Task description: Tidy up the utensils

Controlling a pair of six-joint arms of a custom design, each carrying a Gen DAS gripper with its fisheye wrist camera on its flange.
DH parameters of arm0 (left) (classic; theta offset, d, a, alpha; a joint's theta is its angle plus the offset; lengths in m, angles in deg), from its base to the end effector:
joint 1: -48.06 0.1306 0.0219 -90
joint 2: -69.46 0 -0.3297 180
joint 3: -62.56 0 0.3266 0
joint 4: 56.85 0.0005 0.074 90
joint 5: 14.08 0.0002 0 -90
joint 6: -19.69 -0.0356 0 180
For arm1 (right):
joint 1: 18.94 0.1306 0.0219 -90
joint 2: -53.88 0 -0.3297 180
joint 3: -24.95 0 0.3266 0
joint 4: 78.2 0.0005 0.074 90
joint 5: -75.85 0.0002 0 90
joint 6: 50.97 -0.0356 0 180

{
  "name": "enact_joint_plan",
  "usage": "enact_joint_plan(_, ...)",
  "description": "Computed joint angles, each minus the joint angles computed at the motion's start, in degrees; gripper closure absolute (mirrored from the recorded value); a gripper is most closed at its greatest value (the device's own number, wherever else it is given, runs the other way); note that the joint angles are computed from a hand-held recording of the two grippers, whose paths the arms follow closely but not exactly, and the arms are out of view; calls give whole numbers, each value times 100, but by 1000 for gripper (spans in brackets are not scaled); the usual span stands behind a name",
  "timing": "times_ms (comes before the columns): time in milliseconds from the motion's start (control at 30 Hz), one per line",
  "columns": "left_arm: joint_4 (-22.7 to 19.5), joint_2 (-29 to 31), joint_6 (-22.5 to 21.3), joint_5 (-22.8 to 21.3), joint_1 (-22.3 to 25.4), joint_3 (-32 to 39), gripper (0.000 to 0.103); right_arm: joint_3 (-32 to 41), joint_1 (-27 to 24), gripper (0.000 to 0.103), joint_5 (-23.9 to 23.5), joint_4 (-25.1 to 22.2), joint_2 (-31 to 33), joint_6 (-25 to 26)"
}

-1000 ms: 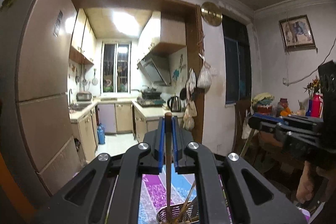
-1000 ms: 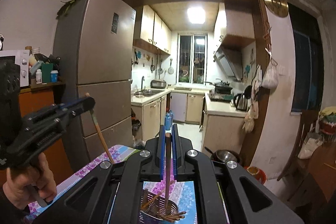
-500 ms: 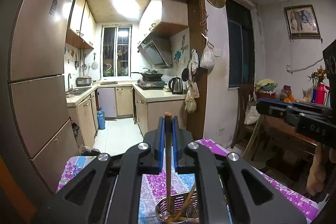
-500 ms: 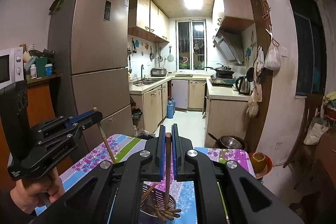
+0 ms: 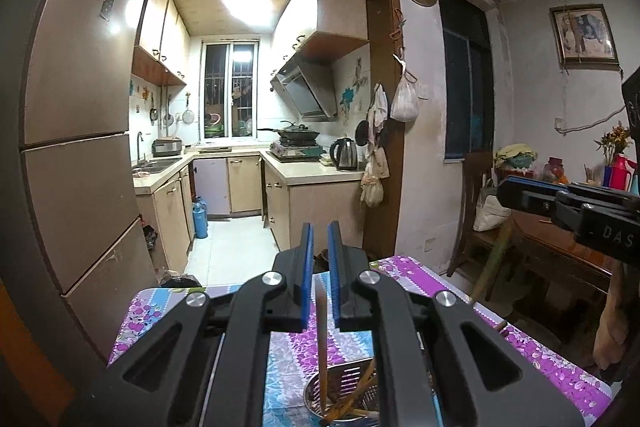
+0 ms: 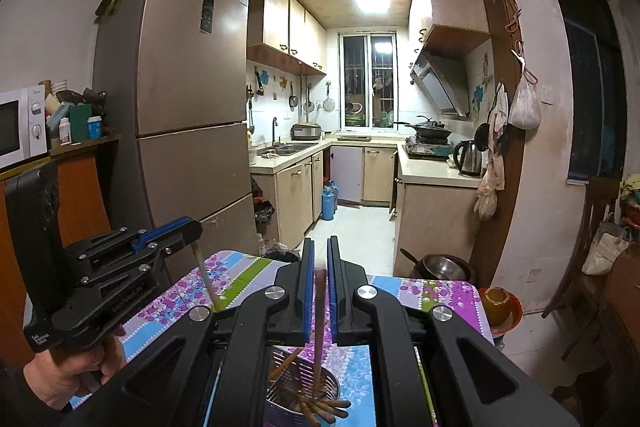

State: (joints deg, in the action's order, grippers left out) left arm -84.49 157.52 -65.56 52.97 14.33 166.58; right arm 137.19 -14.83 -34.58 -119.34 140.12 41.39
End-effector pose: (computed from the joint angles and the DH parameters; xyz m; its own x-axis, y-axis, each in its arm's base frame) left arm 0.3644 -0.2272 0.5281 -0.1838 0.0311 -0.9825 0.1791 0.9838 -0.0024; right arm 0.3955 0.0404 0.5745 -0.2437 -0.0562 -0.9682 -0.4136 0.9090 0.0513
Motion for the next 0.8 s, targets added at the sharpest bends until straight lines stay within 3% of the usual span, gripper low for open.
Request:
enact_joint_plan(133, -31, -41, 24, -93, -16, 8, 95, -23, 24, 80, 10, 63, -50, 2)
enact_joint_plan(200, 10, -118, 23, -208, -75, -57, 82, -89, 46, 75, 61, 139, -143, -4)
enact_joint_plan(267, 81, -233, 13, -358, -120, -148, 41, -214, 33, 62, 94, 242, -295, 1)
enact_joint_plan(400, 520, -812, -94, -1117, -434, -701, 5, -964, -14, 12, 157, 690, -1067, -26)
enact_joint_plan(433, 728, -1056, -153, -1349, -573, -968, 5, -1226, -52, 5, 162, 868, -1308, -83)
enact_joint_plan(533, 926, -1664, -141, -2005, -1017, -1617, 5, -2281, -169, 5, 204, 1342, -2281, -345)
enact_joint_plan(600, 925, -2008, -59, -2563, -1400, -2036, 5, -2834, -234, 5, 183, 1376, -2835, -405)
enact_joint_plan(733, 413, -2551, 463, -3488, -2295, -2739, 5, -3972, -210, 5, 399, 1055, -4099, -339)
enact_joint_plan(800, -59, -2834, 1193, -3723, -2768, -3049, 5, -4384, -177, 5, 528, 872, -4626, -378)
